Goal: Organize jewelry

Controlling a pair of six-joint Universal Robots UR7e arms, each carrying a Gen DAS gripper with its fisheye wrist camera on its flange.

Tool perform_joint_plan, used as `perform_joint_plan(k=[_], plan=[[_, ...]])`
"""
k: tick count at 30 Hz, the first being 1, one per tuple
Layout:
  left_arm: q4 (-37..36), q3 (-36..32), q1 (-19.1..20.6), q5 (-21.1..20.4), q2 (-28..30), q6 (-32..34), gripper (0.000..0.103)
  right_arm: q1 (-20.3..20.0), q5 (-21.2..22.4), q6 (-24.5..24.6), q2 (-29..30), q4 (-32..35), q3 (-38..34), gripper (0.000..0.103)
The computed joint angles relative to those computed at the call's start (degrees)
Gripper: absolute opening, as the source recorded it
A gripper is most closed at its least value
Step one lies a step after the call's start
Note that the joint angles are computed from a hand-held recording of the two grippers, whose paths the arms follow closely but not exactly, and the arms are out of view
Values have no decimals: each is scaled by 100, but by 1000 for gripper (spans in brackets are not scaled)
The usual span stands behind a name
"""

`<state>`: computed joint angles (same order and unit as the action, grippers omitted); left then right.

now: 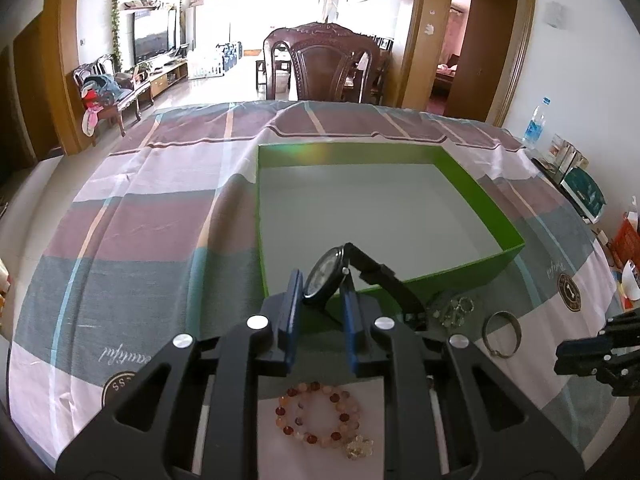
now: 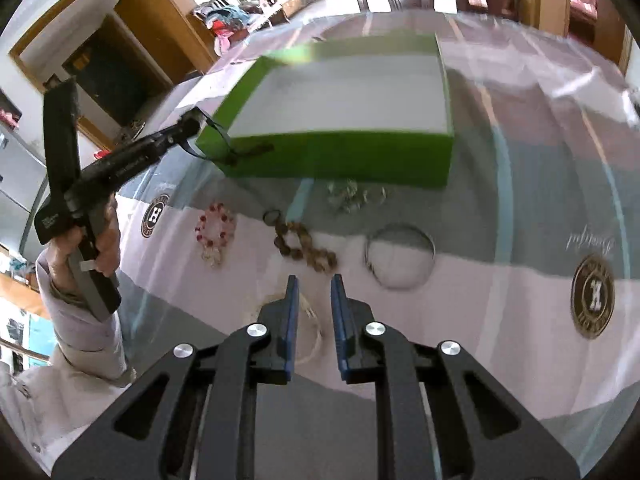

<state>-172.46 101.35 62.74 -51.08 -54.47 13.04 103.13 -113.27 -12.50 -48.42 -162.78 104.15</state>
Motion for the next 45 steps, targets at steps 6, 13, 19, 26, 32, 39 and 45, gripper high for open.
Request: perform_joint_plan(k=[6, 13, 19, 26, 32, 39, 45], plan=[[58, 183, 6, 39, -61, -69, 19, -93, -566, -420, 274, 352, -92, 30], [4, 245, 18, 0, -65, -72, 19, 107, -991, -953, 597, 83, -58, 19], [-56, 266, -3, 1, -80, -73, 19, 153, -1276, -1323, 783, -299, -82, 8], [-188, 136, -113, 144, -87, 59, 19, 373, -1251, -1838, 741, -1437, -234, 0], [-333, -85, -217, 198, -55, 171, 19, 495, -1169, -2240, 811, -2083, -711, 0], [-192, 71, -111, 33, -126, 34, 19, -75, -1052, -575, 573, -359, -854, 41], [-163, 64, -92, -25, -66, 30, 20, -239, -548, -888, 402, -574, -306, 85]])
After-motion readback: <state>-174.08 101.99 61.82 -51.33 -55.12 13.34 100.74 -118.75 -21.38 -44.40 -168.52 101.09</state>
